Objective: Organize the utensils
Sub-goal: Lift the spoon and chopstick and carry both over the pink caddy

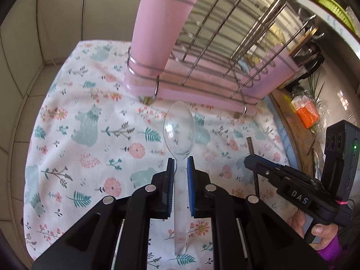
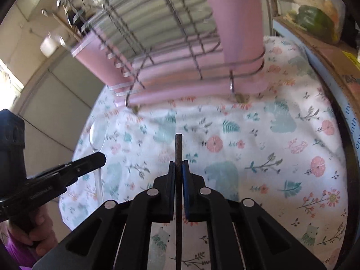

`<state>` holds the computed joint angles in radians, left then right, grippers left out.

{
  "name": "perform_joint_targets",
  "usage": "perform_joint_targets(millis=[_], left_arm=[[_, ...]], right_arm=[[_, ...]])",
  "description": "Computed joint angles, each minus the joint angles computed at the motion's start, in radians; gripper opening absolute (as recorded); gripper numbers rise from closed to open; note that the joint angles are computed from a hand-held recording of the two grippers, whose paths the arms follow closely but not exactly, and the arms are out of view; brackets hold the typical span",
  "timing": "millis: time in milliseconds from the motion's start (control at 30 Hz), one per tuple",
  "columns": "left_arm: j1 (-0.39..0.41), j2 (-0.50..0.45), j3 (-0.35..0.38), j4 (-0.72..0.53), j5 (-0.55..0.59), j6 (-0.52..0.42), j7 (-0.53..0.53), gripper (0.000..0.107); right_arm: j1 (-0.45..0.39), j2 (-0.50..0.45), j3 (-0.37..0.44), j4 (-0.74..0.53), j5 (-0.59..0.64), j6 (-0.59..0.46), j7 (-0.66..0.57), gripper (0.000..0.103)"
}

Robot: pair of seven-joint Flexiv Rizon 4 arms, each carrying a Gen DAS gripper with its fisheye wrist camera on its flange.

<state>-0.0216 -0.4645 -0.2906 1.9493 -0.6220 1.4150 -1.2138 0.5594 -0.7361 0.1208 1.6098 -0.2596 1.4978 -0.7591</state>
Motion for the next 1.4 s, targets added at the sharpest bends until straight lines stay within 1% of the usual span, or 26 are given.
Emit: perform_joint_targets(millis=[67,133,200,267,300,333,367,400,467,567,700,833,867,933,1000,1067,1133,1200,1400], left_arm=[[0.032,0.009,-0.052,0.018,-0.035,0.053,0.038,0.010],[0.070,0.018,-0.112,0.038,-0.066,0.110,0.074,0.010],[0.143,0.020,-0.222,0.065,-0.097,0.198,0.118,0.009],[0.216,0.017,-0.323,0.086,-0.083,0.286,0.129,0.002],[0.261,0.012,-0.381,0.097,-0.068,0.333,0.129,0.002],[0.286,0.003,-0.415,0.098,-0.044,0.366,0.114,0.002],[0.338,-0.008,-0.480,0.109,-0.013,0.412,0.103,0.002],[0.371,-0.014,-0.513,0.114,0.016,0.437,0.089,0.002],[0.395,-0.017,-0.534,0.116,0.062,0.473,0.063,0.002],[0.421,-0.015,-0.550,0.111,0.113,0.487,0.019,0.002],[0.418,0.007,-0.522,0.098,0.171,0.513,-0.023,0.002],[0.390,0.025,-0.468,0.064,0.238,0.580,-0.055,0.002],[0.373,0.029,-0.445,0.051,0.250,0.602,-0.060,0.002],[0.317,0.033,-0.380,0.020,0.257,0.644,-0.060,0.002],[0.235,0.029,-0.294,-0.022,0.243,0.693,-0.043,0.002],[0.174,0.019,-0.231,-0.060,0.234,0.717,-0.033,0.002],[0.112,0.000,-0.169,-0.105,0.214,0.734,-0.020,0.002],[0.067,-0.016,-0.124,-0.142,0.198,0.726,-0.018,0.002],[-0.107,-0.097,0.057,-0.274,0.109,0.708,0.024,0.002]], right_arm=[[0.018,0.016,-0.036,0.024,0.008,0.059,0.020,0.006],[0.051,0.036,-0.092,0.059,0.014,0.127,0.045,0.006],[0.098,0.057,-0.165,0.092,0.026,0.189,0.069,0.006],[0.145,0.072,-0.231,0.115,0.045,0.239,0.079,0.006],[0.184,0.081,-0.283,0.131,0.064,0.267,0.083,0.006],[0.208,0.091,-0.315,0.145,0.081,0.288,0.079,0.006],[0.241,0.096,-0.356,0.155,0.104,0.308,0.074,0.006],[0.269,0.098,-0.388,0.159,0.128,0.320,0.067,0.006],[0.310,0.105,-0.439,0.168,0.174,0.345,0.045,0.006],[0.359,0.112,-0.496,0.171,0.233,0.358,0.005,0.006],[0.419,0.122,-0.573,0.164,0.303,0.380,-0.056,0.006],[0.500,0.111,-0.690,0.134,0.398,0.445,-0.121,0.006],[0.520,0.107,-0.721,0.125,0.424,0.460,-0.138,0.006],[0.576,0.082,-0.809,0.097,0.487,0.490,-0.176,0.006],[0.605,0.052,-0.867,0.059,0.538,0.508,-0.207,0.006],[0.627,0.012,-0.926,0.015,0.595,0.527,-0.233,0.006],[0.629,-0.017,-0.956,-0.025,0.642,0.542,-0.253,0.006],[0.625,-0.057,-0.987,-0.077,0.688,0.548,-0.272,0.006],[0.617,-0.207,-1.103,-0.241,0.829,0.482,-0.319,0.006]])
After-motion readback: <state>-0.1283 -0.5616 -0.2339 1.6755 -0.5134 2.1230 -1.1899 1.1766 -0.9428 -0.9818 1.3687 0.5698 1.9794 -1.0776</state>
